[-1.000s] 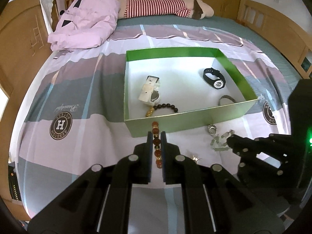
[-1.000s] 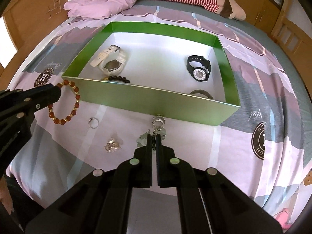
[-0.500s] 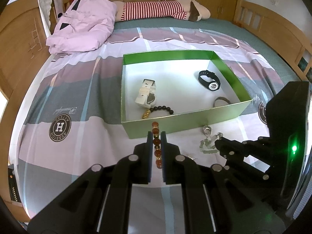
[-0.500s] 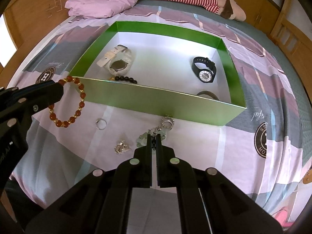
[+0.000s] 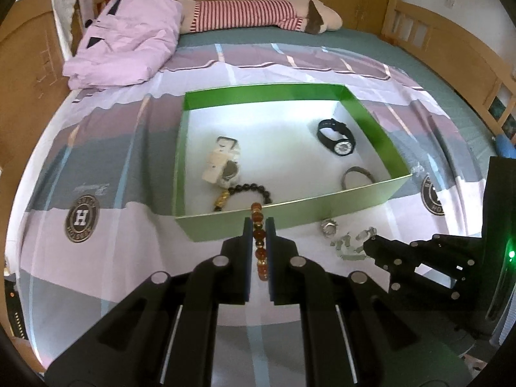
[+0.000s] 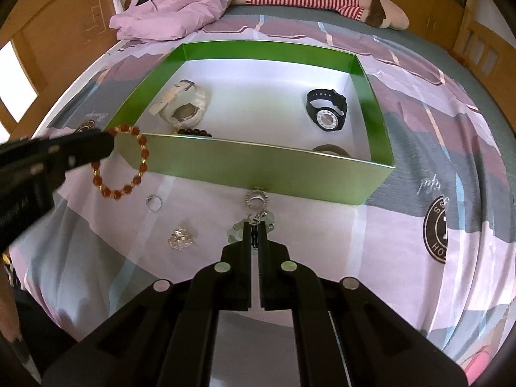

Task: Organize jewelry
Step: 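Lower the amber bracelet into the box with the left tool while the right tool drops the jade bracelet in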

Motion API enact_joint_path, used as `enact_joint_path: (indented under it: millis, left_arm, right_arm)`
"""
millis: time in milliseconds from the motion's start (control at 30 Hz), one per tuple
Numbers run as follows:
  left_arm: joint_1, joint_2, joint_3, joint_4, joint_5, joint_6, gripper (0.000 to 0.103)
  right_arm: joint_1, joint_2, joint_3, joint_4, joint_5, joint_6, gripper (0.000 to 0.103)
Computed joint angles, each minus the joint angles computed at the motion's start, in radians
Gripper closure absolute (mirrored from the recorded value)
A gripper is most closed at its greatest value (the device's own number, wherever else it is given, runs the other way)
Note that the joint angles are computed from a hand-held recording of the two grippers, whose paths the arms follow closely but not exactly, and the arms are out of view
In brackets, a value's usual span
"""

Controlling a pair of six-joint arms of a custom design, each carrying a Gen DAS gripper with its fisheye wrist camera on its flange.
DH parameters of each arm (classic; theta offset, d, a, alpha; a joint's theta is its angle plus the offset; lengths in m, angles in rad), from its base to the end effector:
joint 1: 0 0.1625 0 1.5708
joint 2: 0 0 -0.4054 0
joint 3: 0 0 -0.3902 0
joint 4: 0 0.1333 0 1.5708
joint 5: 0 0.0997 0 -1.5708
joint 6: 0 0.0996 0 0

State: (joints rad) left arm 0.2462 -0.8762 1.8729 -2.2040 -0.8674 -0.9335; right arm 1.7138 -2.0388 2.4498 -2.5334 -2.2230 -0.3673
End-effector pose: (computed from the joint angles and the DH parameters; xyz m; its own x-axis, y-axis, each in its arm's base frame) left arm -0.4732 -0.3228 0.0399 -0.7064 0.2904 -0.6455 0.5692 0.7751 -0.2743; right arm 0.1150 -0.2878 0.3532 -0.7329 -0.1146 0.6706 -0.4120 0.8591 -0.3035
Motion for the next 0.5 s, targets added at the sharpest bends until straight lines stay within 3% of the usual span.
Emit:
enact_joint_path:
  millis: [200,400,500]
  left_arm:
    - [0.021,-0.035,0.041,-0.181,-0.078,0.101,0.096]
    - [0.08,-0.081,0.044,-0.383,-0.152,0.207,0.096]
    - [0.124,-0.076,0.025,-0.425,-0.201,0.231,0.096]
  right_arm:
    - [-0.05,-0.055,-0.014,0.04,0.08,-0.052,0.1]
    - [-0.013,-0.079,-0.107,0.107,0.192,-0.069,0.1]
    - [0.013,-0.042,-0.16,0.083,0.229,-0.08,0.1]
